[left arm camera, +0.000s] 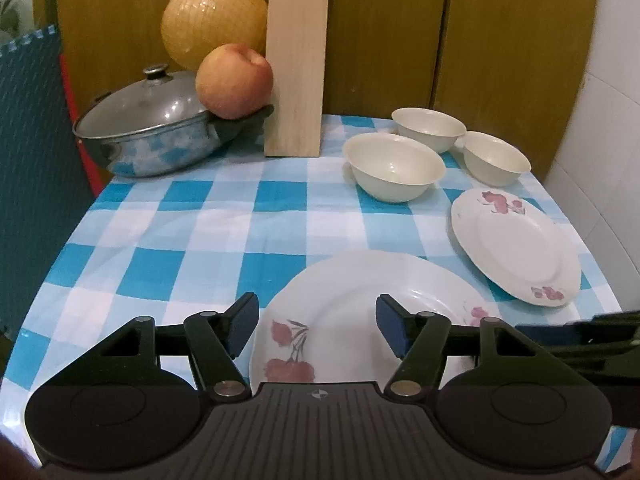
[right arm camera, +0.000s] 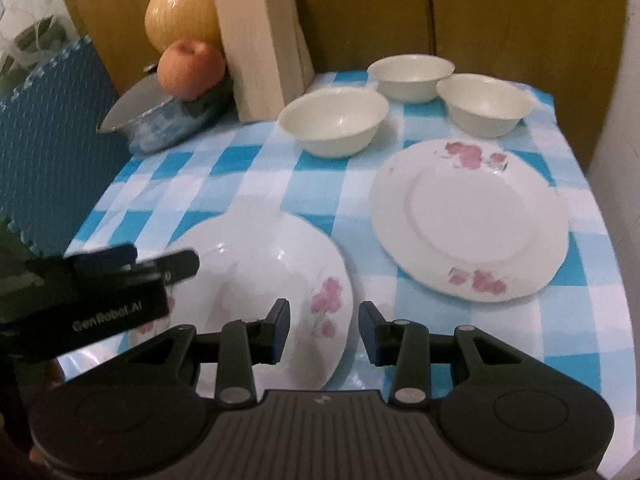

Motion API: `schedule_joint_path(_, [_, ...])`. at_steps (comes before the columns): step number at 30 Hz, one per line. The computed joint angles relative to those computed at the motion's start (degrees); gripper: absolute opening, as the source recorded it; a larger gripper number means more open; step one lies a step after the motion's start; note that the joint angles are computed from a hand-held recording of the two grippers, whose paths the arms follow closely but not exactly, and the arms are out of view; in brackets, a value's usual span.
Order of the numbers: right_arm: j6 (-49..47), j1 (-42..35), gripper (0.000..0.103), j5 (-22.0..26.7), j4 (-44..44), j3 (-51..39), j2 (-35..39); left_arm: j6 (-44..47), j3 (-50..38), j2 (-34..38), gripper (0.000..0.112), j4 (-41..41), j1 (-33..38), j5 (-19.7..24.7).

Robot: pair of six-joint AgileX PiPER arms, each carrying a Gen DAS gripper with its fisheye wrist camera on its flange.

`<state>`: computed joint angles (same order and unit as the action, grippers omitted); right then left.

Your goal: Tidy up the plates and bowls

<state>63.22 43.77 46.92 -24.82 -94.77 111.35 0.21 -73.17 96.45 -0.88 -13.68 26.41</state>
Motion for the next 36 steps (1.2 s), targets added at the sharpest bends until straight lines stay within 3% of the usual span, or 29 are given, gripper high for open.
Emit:
schedule_joint_path(4, [5.0,-1.2,0.034,-1.9,-3.3,3.2,-3.1,-0.8,-2.4,1.4,0.071,-0.7,0.6,2.0])
schedule_joint_path(8, [13.0,-2.1,0.034,-1.0,-8.3,6.9,-7.4,4.7,-7.1,2.4,0.076,-9.0,1.6,5.8])
schedule_joint_path(11, [10.7,-5.8,0.035,-1.1,-4.1,6.2,-10.4,5.6,-15.3,5.7,0.077,-13.4,1.0,11.5])
schedule_joint_path(13, [9.5,-6.4,0.042,1.8,-7.5,4.6,-10.5,4.0,-20.4,8.1,0.079,-14.0,-0.3,14.2])
schedule_joint_path(15, [10.0,-6.7,0.044,4.4,-12.0,4.0,-9.6,2.1,-25.3,11.0,0.082,-12.8,-2.6,15.6])
schedule_joint_path(19, [4.6,-14.0,0.044,-0.6,-4.0,6.7,-9.1,-2.5,-32.6,17.0,0.082,-5.4,-7.9,16.0])
schedule_joint_path(24, [4.9,-17.0,0.044,-0.4,-5.9,8.7,-8.4,-3.6,-43.3,25.9,0.081,-4.0,-9.5,21.0])
schedule_joint_path(30, [3.5,-20.5,0.044,-3.8,-2.7,12.7,-8.3,0.7,-43.7,28.3,0.082,-4.5,-9.8,17.6])
schedule_joint_path(36, [-0.8,-21.9,0.044,-5.8,2.4,12.2,-6.7,1.8,-49.3,32.4,0.078,-6.5,-10.1,20.4])
